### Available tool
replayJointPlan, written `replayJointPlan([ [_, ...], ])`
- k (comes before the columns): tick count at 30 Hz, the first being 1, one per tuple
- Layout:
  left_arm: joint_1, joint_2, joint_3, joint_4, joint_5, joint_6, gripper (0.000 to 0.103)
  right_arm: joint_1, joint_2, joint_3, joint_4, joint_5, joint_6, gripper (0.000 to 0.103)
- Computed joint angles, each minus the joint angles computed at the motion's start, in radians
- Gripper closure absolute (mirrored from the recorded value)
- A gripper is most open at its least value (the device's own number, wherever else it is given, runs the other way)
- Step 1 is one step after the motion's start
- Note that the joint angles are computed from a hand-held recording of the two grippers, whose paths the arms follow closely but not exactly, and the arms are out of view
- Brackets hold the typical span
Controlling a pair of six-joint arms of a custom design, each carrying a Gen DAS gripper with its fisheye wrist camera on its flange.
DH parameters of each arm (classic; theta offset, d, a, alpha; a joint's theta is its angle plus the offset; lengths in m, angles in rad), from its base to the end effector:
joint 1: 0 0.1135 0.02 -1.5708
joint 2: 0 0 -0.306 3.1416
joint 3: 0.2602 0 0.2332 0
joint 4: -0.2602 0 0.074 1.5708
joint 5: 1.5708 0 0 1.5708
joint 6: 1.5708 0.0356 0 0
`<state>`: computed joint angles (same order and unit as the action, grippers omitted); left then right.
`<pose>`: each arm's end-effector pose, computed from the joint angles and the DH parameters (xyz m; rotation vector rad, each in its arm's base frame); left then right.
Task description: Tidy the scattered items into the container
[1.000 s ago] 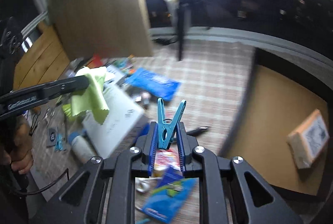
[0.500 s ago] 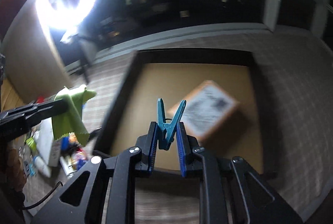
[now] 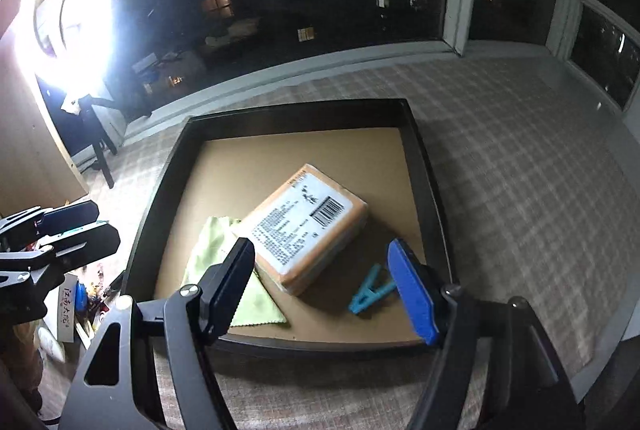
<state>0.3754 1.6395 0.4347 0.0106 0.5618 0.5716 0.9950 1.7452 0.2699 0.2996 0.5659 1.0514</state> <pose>0.2079 0.0615 0.1330 0.3855 2.4995 -0.4290 0.1218 0.1526 0.1002 0.2125 2.4554 0.0480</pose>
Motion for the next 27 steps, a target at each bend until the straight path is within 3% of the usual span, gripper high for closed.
replayJointPlan([
  [4, 0.087, 0.028, 0.03, -0.035, 0.022, 0.048, 0.042, 0.028, 0.01, 0.035, 0.015, -0.018, -0.018, 0.034],
  [9, 0.296, 0.081, 0.096, -0.122, 0.05, 0.195, 0.042, 0.066, 0.069, 0.121, 0.046, -0.049, -0.078, 0.034],
  [16, 0.615, 0.226, 0.265, -0.235, 0.047, 0.413, 0.042, 0.144, 0.219, 0.316, 0.071, -0.139, -0.158, 0.035],
  [20, 0.753, 0.341, 0.392, -0.289, 0.027, 0.483, 0.043, 0.184, 0.318, 0.442, 0.076, -0.211, -0.194, 0.035],
  [24, 0.851, 0.47, 0.536, -0.358, -0.008, 0.51, 0.055, 0.229, 0.411, 0.59, 0.04, -0.272, -0.221, 0.037],
  [27, 0.898, 0.534, 0.595, -0.381, -0.027, 0.552, 0.056, 0.253, 0.472, 0.696, -0.003, -0.305, -0.244, 0.045],
])
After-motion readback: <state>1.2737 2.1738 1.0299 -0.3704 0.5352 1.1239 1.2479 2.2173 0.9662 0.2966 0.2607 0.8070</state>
